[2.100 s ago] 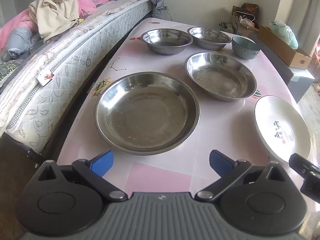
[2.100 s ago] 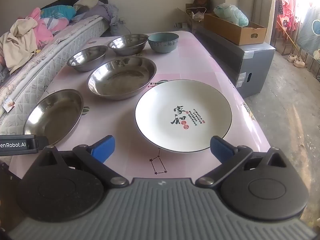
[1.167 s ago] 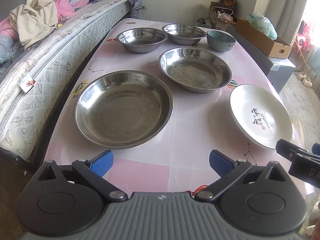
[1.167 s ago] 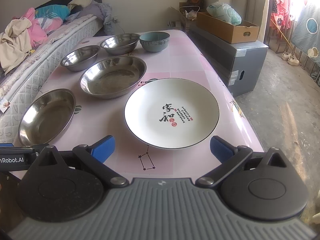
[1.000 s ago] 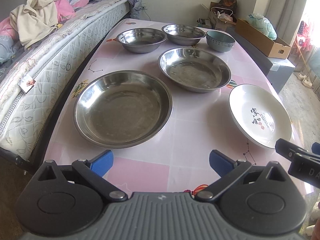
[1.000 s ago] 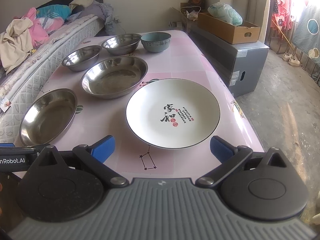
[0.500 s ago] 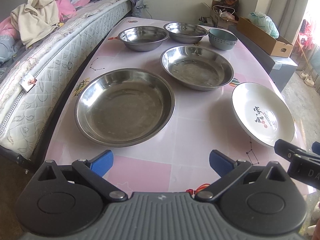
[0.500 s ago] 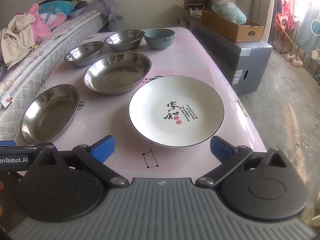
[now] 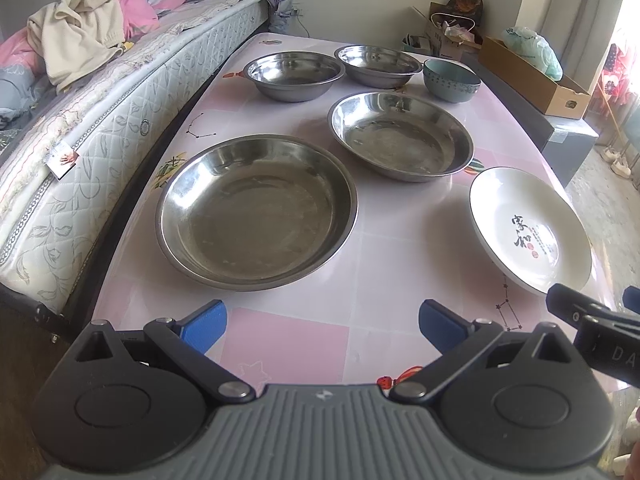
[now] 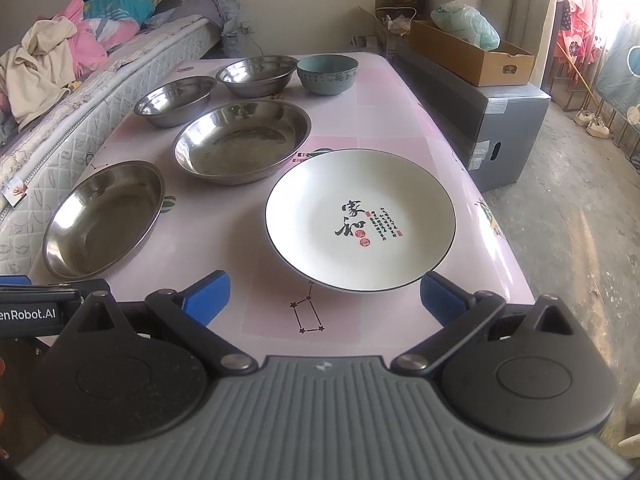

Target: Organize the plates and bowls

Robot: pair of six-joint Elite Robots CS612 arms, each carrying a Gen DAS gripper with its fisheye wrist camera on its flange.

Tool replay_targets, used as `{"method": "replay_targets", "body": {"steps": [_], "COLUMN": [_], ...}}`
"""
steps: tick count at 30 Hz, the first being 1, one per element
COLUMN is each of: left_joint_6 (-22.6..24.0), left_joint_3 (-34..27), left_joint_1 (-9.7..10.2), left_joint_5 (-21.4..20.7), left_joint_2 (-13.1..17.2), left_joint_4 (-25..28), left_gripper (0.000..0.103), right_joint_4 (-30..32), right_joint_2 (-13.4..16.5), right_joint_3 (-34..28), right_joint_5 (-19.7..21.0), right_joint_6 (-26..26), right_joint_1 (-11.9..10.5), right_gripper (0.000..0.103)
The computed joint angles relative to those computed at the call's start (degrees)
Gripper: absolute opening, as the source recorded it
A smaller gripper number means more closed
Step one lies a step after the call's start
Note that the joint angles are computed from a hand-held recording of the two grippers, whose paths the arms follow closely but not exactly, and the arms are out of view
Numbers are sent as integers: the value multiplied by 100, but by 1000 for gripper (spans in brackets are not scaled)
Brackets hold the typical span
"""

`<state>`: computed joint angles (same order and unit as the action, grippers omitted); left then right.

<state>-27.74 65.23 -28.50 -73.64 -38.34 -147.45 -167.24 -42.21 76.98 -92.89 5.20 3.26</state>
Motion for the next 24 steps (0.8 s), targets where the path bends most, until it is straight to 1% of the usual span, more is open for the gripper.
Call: {"method": "replay_targets", "body": {"steps": [24], "left_joint_6": [-58], "left_joint_3": [44], "left_joint_1": [7], "left_joint_5": [-38], "left_joint_2": [-15], "left_joint_4": [-2], "left_gripper": [103], "right_joint_4": [87], "right_joint_2": [-9], "right_joint_3": [-16], "right_joint_5": [23], "right_joint_6": [-71], "right_joint_1": [20], "right_gripper": [102]}}
